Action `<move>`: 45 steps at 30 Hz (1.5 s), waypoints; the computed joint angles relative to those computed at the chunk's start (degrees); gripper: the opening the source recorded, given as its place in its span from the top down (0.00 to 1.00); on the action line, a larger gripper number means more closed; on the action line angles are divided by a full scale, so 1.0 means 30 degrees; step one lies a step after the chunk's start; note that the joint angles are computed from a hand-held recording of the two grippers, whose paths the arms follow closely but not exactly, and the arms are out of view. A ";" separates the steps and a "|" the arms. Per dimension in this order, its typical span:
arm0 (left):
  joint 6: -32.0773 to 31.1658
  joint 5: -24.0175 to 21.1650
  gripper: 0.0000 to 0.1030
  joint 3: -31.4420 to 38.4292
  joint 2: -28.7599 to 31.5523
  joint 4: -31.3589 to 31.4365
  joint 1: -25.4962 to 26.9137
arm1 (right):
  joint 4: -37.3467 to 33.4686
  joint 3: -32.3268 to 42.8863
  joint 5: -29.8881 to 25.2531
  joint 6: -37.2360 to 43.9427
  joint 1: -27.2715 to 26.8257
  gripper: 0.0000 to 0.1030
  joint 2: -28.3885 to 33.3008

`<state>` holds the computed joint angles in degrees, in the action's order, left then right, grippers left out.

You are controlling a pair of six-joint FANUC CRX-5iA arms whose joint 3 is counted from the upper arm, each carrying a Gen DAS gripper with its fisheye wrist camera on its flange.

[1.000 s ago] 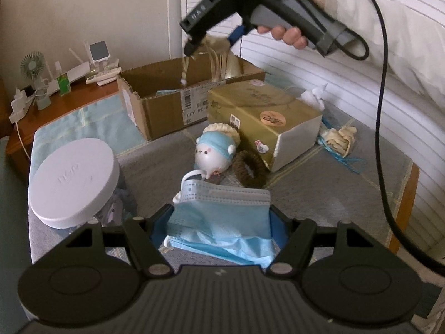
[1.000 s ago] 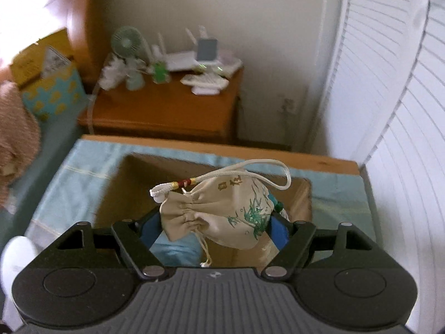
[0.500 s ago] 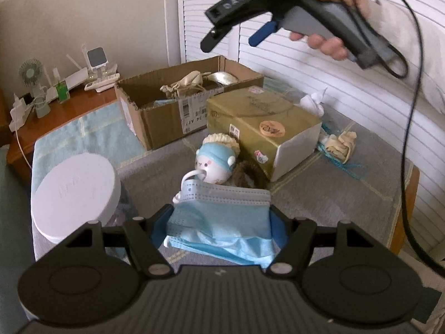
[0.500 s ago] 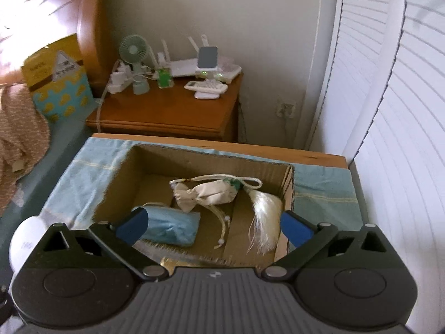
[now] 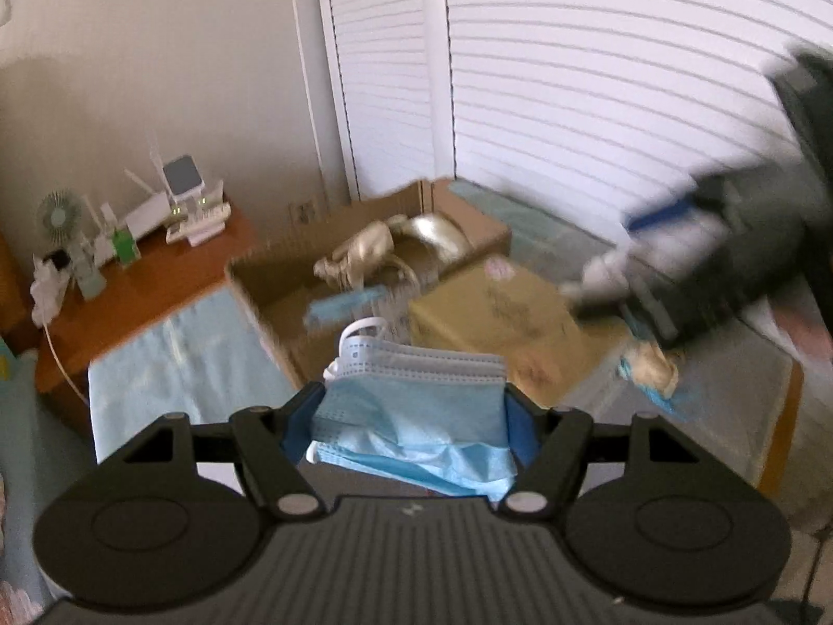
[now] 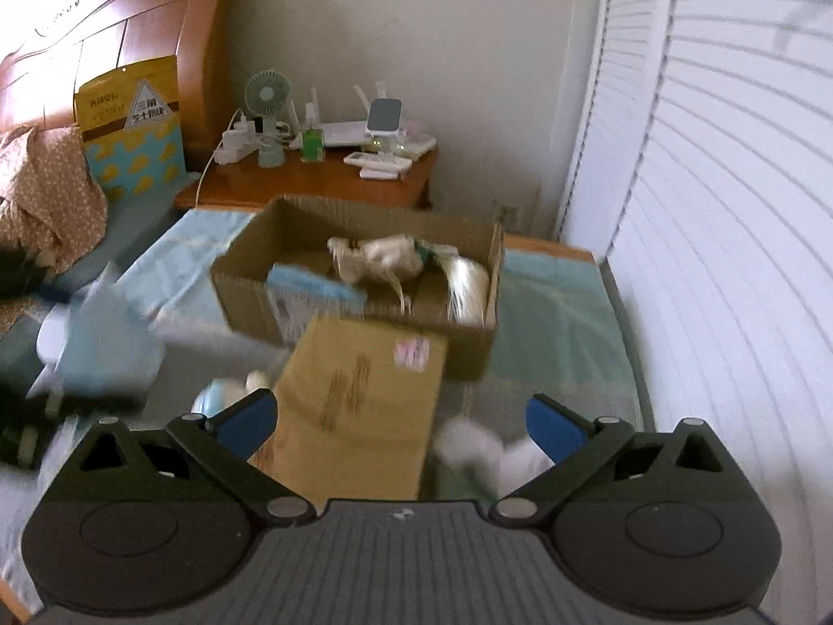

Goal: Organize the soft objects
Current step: 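Drop the pouch into the box with the right tool while the left tool carries the mask there, then release the blue mask into the cardboard box with the left tool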

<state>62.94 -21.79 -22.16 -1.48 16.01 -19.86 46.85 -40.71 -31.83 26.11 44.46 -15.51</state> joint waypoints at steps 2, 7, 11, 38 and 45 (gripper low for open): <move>-0.0071 0.0014 0.31 0.0908 0.0666 -0.0089 -0.0099 | 0.0919 -0.0841 -0.0450 -0.1124 0.0524 0.00 -0.0591; 0.1987 -0.0698 0.31 0.4357 0.3073 -0.1479 -0.0609 | 0.2948 -0.2382 -0.0990 -0.3552 0.1306 0.00 -0.1760; 0.5159 -0.1640 0.31 0.7502 0.5287 -0.3306 -0.1022 | 0.2800 -0.2979 -0.0423 -0.4289 0.1269 0.00 -0.2645; 1.0115 -0.2036 0.11 0.9308 0.6975 -0.4967 -0.1712 | 0.1840 -0.3642 -0.0161 -0.3970 0.0702 0.00 -0.3397; 1.0960 -0.1171 0.07 0.7096 0.4754 -0.6692 -0.2086 | 0.1307 -0.3968 -0.0546 -0.3732 0.1085 0.00 -0.3613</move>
<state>95.82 -25.31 -0.87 12.78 -4.06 -26.12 50.77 -52.61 -33.47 14.92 47.71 -26.35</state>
